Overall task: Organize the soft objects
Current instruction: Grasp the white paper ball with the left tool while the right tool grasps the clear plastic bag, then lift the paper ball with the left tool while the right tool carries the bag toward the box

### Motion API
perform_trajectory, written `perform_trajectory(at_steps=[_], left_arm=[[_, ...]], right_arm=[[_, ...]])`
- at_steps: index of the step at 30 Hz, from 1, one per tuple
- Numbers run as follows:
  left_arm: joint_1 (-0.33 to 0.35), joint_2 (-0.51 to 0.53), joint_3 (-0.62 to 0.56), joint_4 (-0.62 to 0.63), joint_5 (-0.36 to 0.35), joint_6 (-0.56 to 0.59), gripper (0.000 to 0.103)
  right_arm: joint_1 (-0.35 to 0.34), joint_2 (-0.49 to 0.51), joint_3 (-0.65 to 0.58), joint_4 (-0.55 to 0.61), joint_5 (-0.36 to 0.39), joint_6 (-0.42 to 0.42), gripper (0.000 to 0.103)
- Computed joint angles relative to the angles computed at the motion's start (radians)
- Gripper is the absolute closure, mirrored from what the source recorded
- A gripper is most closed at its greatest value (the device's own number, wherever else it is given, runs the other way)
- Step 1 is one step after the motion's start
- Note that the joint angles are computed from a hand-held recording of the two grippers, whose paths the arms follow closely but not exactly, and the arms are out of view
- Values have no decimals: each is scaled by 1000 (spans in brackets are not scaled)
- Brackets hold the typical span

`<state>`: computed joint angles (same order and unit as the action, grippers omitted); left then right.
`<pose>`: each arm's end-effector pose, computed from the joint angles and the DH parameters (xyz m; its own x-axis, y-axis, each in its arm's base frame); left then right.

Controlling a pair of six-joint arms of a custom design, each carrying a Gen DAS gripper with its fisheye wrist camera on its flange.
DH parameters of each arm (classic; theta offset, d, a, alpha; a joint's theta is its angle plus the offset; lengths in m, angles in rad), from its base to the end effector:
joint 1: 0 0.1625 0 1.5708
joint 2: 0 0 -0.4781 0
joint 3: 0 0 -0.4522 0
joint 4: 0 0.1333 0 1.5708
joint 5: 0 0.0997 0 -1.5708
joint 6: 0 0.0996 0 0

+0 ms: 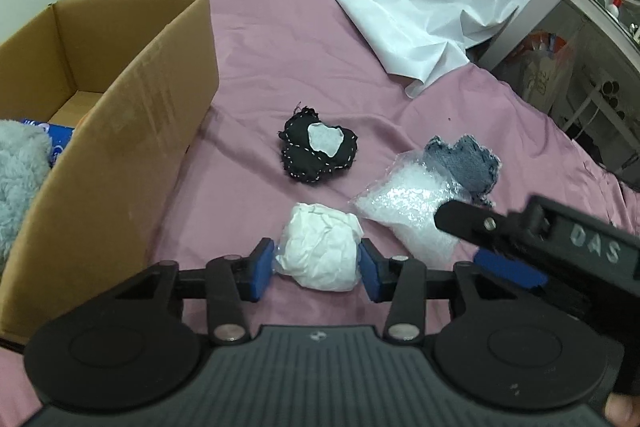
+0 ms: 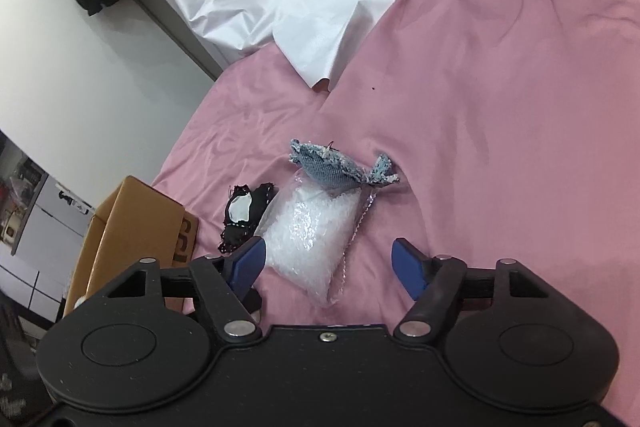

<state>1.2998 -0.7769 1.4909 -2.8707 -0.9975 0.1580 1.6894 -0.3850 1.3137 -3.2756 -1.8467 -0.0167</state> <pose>-0.0369 -0.8325 0.1870 -0.8436 0.0630 -0.5333 0.3603 0.8029 -0.4750 0.2063 -0.8336 -0.0186 -0.9765 0.0638 0.2061 -0.1008 0.7098 -0.6972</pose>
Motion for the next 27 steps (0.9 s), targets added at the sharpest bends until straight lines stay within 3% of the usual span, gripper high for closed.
perform_trajectory(at_steps=[6,8,11,17,27], left_arm=[[0,-27,15,-1,-13,-15,61],[-2,-38,22,5,-11,-20,61],[-4,-57,36,19,-14,-34,61],[-7,-98,68,21,-43,-29,61],[-22,-150,107,4,-60,-18,61]], right_arm=[[5,35,-56,30,-8,49,36],[11,51,-81,41,-27,48,54],[12,57,-90,48,-24,68,63],[14,40,-40,-17,-1,106,66],[23,-30,120,-227,57,72,67]])
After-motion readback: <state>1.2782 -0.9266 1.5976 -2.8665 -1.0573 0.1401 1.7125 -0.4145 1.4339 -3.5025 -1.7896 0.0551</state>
